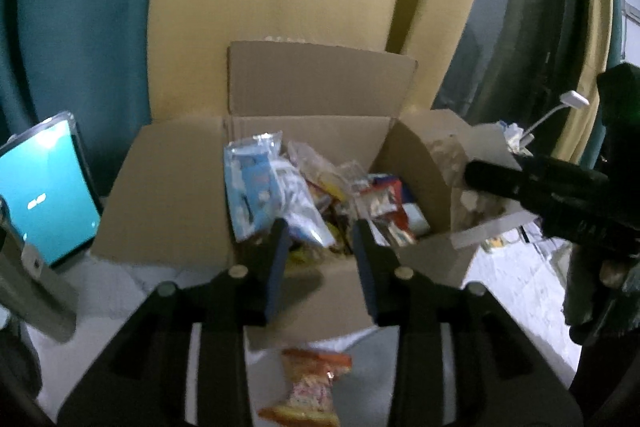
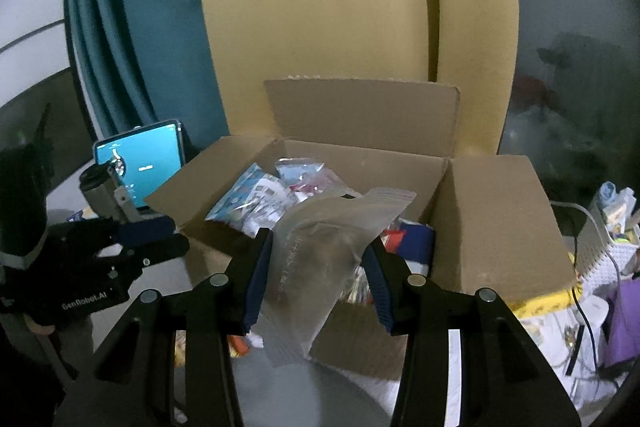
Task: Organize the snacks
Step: 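Lower the clear bag into the box and open the right tool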
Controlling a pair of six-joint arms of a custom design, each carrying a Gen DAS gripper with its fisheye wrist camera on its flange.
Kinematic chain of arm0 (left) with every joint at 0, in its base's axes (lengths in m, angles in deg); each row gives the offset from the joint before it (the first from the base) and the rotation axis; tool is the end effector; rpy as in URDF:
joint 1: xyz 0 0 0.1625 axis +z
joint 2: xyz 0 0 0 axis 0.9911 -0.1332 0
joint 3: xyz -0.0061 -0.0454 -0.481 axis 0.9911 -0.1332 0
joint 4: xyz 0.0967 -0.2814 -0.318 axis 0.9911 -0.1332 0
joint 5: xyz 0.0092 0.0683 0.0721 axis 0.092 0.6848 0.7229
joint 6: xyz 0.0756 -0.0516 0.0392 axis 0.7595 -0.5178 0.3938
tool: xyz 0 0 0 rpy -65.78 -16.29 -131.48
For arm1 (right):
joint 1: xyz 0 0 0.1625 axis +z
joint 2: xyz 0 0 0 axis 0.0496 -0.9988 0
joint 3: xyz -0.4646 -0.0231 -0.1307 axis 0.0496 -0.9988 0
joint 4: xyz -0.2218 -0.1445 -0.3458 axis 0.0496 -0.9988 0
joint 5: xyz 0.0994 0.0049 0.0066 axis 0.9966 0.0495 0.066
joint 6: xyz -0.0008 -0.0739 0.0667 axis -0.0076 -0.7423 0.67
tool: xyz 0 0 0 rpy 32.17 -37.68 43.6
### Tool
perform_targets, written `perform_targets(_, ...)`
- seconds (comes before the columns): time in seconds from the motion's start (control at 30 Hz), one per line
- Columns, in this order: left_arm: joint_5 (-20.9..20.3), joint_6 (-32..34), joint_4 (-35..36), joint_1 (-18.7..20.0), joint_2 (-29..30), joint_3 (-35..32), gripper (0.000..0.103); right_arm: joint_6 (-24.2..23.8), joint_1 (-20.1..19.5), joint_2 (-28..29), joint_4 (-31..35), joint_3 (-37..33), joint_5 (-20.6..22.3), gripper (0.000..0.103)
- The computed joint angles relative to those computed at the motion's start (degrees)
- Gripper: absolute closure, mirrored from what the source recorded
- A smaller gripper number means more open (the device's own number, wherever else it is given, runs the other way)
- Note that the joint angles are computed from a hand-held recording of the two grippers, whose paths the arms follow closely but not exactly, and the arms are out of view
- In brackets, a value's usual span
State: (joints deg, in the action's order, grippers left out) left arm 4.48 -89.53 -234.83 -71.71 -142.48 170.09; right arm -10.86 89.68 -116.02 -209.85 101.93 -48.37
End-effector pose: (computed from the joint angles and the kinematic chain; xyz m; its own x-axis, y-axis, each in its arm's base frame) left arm -0.3750 -0.2936 0.0868 -0.8025 0.0318 -0.5959 0.5028 0.5737 -0.6465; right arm 0.1481 -0.3536 0.3463 -0.6091 -0.6136 0.5025 -0.7929 0.4560 -0.4042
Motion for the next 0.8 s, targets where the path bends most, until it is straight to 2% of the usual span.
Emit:
perform_targets(0.17, 0.9, 6.5, -5.8, 3.9, 1.2, -1.0, 0.065, 1.0, 0.2, 5.6, -2.2, -2.9, -1.0, 0.055)
perform_targets(0.37, 1.3, 11.7, -11.0, 7.4, 2.5, -1.9, 0.056, 2.7, 0.2, 11.3, -4.6, -6.0, -2.7, 0.055)
perform_targets(0.43, 1.3, 12.4, -11.7, 8.3, 2.8, -2.2, 0.055, 3.6, 0.2, 13.1, -4.9, -7.1, -3.5, 0.051)
perform_targets(0.47, 1.3, 12.5, -11.9, 8.6, 2.8, -2.2, 0.054, 4.0, 0.2, 13.6, -5.1, -7.4, -3.8, 0.048)
perform_targets(0.53, 1.2, 13.2, -12.9, 9.0, 3.1, -2.2, 0.05, 4.7, 0.0, 14.2, -5.7, -7.7, -3.6, 0.031)
perform_targets(0.6, 1.1, 13.4, -13.6, 9.0, 3.1, -2.0, 0.036, 4.9, -0.1, 14.3, -5.7, -7.8, -3.5, 0.03)
perform_targets(0.8, 1.6, 11.0, -12.1, 7.2, 2.1, -1.4, 0.034, 4.6, 0.4, 13.3, -5.8, -6.9, -4.3, 0.03)
